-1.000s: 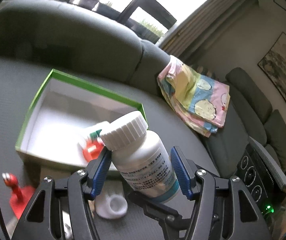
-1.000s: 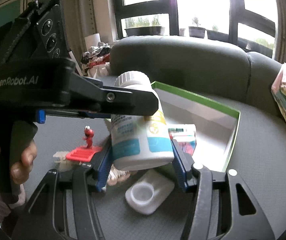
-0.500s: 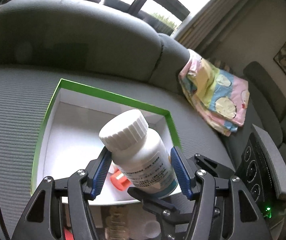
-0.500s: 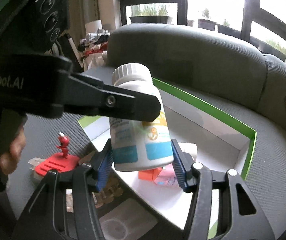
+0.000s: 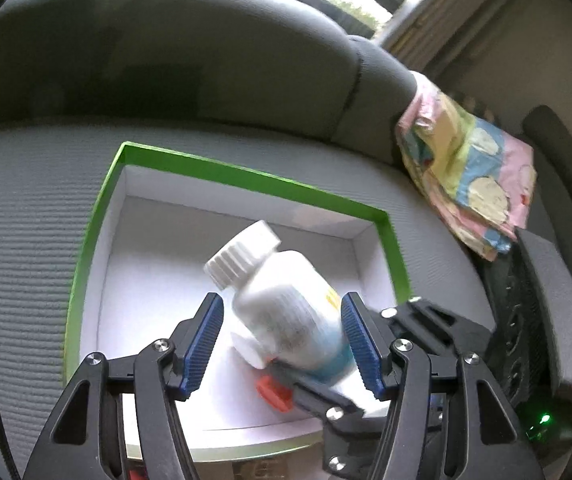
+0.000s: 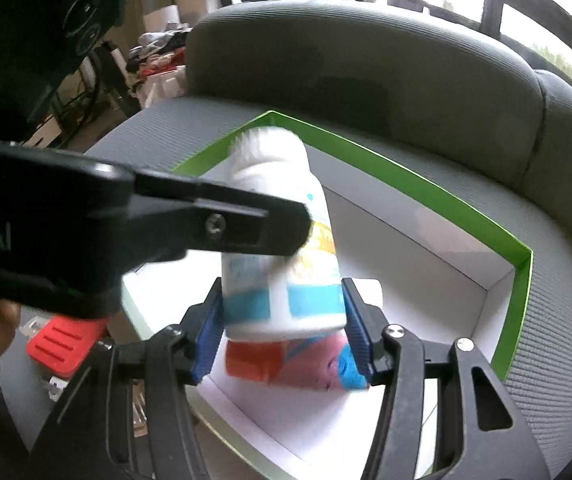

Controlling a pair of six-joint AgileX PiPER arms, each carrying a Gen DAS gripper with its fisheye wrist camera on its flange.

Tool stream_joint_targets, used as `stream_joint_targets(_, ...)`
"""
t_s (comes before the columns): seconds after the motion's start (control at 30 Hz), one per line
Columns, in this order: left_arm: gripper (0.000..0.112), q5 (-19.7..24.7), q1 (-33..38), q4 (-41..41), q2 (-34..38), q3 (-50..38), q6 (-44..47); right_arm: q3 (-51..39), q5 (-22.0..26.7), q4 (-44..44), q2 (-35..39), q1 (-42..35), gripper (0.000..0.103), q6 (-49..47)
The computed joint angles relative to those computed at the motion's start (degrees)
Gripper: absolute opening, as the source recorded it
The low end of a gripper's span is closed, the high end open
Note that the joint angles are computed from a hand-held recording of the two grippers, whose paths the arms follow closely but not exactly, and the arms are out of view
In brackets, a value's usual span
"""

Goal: Organize rigid objects
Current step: 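Open the left gripper and withdraw it from the box, then move the left gripper toward the clear plastic hair clip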

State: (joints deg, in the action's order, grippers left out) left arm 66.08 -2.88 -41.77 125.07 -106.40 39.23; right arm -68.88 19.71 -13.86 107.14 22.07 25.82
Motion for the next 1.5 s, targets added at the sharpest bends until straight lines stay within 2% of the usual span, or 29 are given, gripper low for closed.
stream_joint_targets(0.03, 0.065, -0.41, 0.04, 0.25, -0.02, -0.14, -1.0, -0.21, 0.63, -2.62, 0.37, 0.18, 0.069, 3.17)
stream_joint_targets(0.07, 0.069, -0.13, 0.56, 0.3, -0.1, -0.17, -1.58, -0.1, 1.28, -4.74, 0.25, 0.25, 0.073, 5.99)
stream_joint_targets(0.17, 0.078, -0.84, 2.24, 0.92, -1.78, 1.38, -2.46, 2.91, -0.07, -6.34, -1.83, -0.31, 0.074, 9.16)
stream_joint_targets(0.37, 0.08, -2.38, 5.41, 1.9, -8.27, 7.62, -1.3, 9.26, -0.53, -11.07, -7.68, -0.76, 0.084, 17.84)
stream_joint_targets(0.47, 0.08, -2.77, 7.71, 1.17, -12.2, 12.23, -0.47, 12.86, 0.18, -16.77, -11.73, 0.44, 0.096, 27.77)
stream_joint_targets(0.53, 0.08, -2.29, 9.57, 0.2, -14.59, 15.49, -0.11, 15.69, -0.29, -19.75, -14.61, 1.46, 0.097, 33.65)
stream_joint_targets(0.7, 0.08, -5.56, 13.4, -1.33, -21.76, 25.72, 5.93, 21.64, 1.44, -24.49, -20.97, 6.53, 0.097, 45.82)
stream_joint_targets(1.0, 0.08, -13.59, 22.93, -7.4, -32.1, 42.71, 24.54, 26.6, 6.75, -37.83, -24.16, 21.1, 0.097, 65.66)
stream_joint_targets(1.13, 0.08, -20.22, 25.77, -9.41, -34.24, 49.28, 31.54, 26.73, 8.48, -42.23, -23.32, 26.46, 0.097, 71.4)
stream_joint_targets(1.23, 0.08, -21.49, 27.29, -8.71, -33.36, 52.03, 36.5, 26.04, 7.49, -44.27, -21.13, 28.73, 0.096, 73.0)
stream_joint_targets(1.33, 0.08, -25.12, 27.72, -7.93, -34.32, 55.16, 43.33, 24.76, 6.54, -46.65, -18.01, 31.23, 0.092, 74.86)
stream_joint_targets(1.5, 0.08, -22.41, 33.41, -11.46, -32.43, 56.11, 55.75, 21.25, 1.47, -48.97, -12.08, 33.0, 0.082, 74.35)
